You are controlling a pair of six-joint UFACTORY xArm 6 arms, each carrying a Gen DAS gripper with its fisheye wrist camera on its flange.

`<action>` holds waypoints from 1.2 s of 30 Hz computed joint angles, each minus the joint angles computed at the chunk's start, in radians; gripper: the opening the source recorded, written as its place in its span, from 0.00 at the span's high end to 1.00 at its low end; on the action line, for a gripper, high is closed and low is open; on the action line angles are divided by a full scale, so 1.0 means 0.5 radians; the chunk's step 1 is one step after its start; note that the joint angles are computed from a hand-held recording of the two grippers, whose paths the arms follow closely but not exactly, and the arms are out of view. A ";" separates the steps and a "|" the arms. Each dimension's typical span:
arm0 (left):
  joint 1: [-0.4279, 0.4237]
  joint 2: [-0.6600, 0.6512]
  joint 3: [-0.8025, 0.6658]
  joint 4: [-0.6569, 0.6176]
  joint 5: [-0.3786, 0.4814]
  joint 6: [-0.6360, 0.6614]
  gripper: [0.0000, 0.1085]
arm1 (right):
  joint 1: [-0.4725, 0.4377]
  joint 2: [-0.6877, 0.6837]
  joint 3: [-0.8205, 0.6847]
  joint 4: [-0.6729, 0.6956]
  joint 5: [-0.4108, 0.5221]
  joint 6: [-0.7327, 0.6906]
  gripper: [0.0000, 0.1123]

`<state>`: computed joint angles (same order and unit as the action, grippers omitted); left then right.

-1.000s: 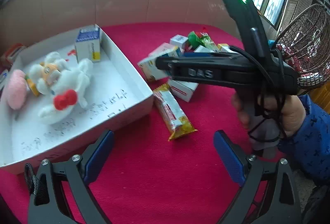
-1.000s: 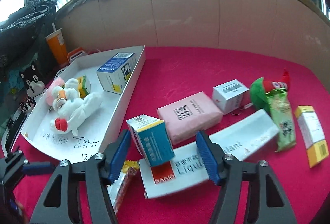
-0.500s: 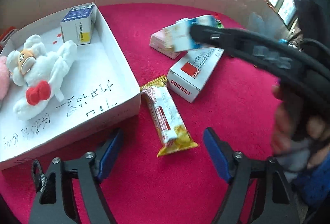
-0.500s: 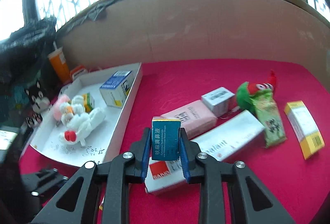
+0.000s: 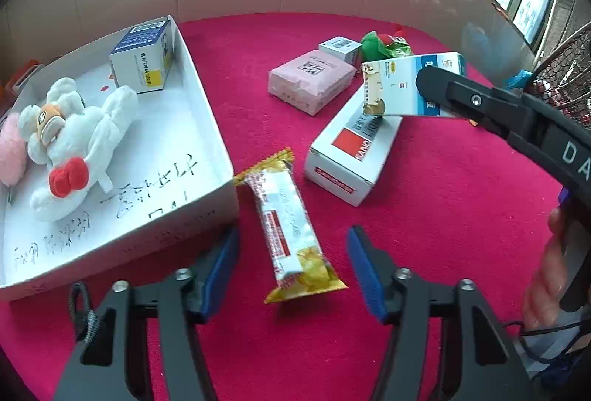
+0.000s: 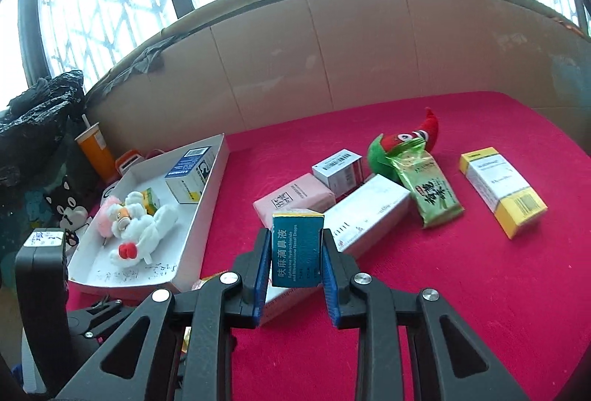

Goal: Organize objects
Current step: 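Close left tool on the snack bar and lift both items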

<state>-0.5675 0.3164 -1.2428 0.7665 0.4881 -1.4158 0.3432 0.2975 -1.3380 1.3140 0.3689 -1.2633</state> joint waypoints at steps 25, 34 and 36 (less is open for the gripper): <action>-0.112 -0.055 -0.027 0.646 0.123 -0.450 0.75 | 0.086 -0.186 0.158 0.652 -0.415 -0.633 0.75; -0.192 -0.142 0.025 0.901 0.263 -0.624 0.75 | 0.109 -0.207 0.167 0.803 -0.443 -0.818 0.76; -0.194 -0.148 0.027 0.921 0.273 -0.643 0.75 | 0.115 -0.205 0.164 0.815 -0.455 -0.831 0.76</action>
